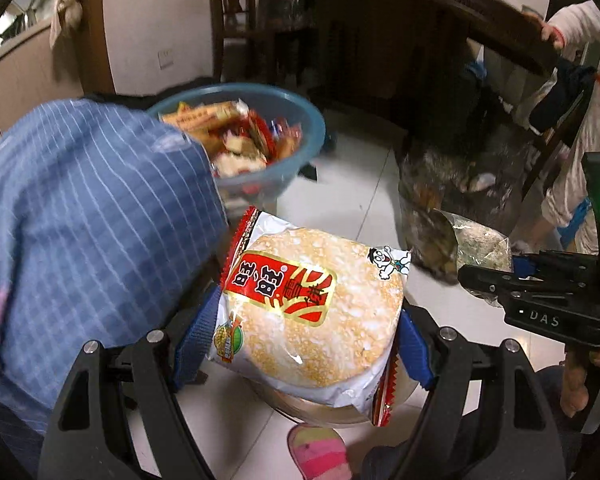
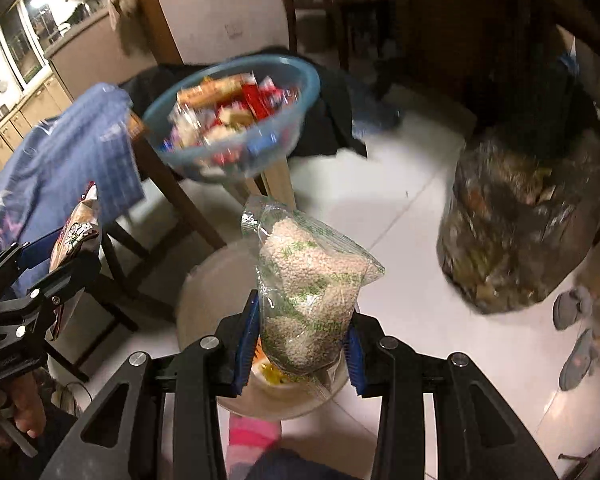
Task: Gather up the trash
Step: 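Carry the rice cracker bag and grain bag with both tools over the bucket, then open both tools to drop the cracker bag and grain bag into the bucket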
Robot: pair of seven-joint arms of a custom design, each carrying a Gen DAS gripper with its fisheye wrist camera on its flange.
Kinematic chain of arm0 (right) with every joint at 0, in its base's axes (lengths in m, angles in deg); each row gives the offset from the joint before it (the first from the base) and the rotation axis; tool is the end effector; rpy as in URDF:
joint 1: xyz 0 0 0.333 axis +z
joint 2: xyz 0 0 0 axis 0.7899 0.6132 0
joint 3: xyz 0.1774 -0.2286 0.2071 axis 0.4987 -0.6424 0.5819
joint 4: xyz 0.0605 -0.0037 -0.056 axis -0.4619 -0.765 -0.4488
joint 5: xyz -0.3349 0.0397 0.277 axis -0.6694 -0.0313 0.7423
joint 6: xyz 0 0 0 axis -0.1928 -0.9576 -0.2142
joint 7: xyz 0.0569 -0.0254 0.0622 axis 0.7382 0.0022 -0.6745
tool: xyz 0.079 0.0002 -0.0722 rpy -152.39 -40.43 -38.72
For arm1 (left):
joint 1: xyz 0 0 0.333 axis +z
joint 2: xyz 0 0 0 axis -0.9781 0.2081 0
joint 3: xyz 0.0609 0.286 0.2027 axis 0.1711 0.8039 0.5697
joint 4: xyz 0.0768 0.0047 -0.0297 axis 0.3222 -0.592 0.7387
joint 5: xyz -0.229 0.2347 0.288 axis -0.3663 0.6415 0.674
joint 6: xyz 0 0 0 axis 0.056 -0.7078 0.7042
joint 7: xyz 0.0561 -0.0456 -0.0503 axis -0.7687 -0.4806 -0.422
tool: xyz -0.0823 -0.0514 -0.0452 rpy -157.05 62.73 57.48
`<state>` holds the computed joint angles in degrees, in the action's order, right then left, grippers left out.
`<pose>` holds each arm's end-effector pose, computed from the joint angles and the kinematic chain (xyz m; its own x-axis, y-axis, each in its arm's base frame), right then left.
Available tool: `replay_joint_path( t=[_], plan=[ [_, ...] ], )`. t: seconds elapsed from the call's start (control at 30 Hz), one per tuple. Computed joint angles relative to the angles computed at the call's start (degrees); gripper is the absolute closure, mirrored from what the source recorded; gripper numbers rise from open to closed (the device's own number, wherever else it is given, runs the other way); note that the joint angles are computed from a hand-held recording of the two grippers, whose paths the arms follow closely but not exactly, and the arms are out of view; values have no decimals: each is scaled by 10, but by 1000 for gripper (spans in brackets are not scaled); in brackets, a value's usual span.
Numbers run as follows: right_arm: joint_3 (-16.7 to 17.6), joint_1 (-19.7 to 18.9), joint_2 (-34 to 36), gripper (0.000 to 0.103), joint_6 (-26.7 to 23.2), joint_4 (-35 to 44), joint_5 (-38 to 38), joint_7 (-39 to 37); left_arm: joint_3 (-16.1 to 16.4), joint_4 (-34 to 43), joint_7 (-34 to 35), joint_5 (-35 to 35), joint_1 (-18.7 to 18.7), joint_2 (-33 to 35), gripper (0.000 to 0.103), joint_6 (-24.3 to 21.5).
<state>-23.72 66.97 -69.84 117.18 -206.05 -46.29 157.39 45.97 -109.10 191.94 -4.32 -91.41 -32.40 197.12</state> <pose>0.4892 0.2139 0.5706 -0.6722 -0.7286 -0.1319 -0.6167 0.6495 -0.4448 0.6781 -0.3709 0.6039 -0.8776 -0.4671 0.1078 -0.4316 0.6720 -0.6018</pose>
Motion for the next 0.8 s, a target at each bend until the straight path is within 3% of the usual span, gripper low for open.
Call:
replay_joint_path(
  t=[0.23, 0.8],
  plan=[
    [-14, 4, 7, 64, 39, -31, 49, -21, 8, -8, -22, 40, -14, 19, 27, -7],
    [-20, 2, 17, 63, 75, -45, 90, -55, 12, -2, -42, 86, -22, 42, 26, -19]
  ],
)
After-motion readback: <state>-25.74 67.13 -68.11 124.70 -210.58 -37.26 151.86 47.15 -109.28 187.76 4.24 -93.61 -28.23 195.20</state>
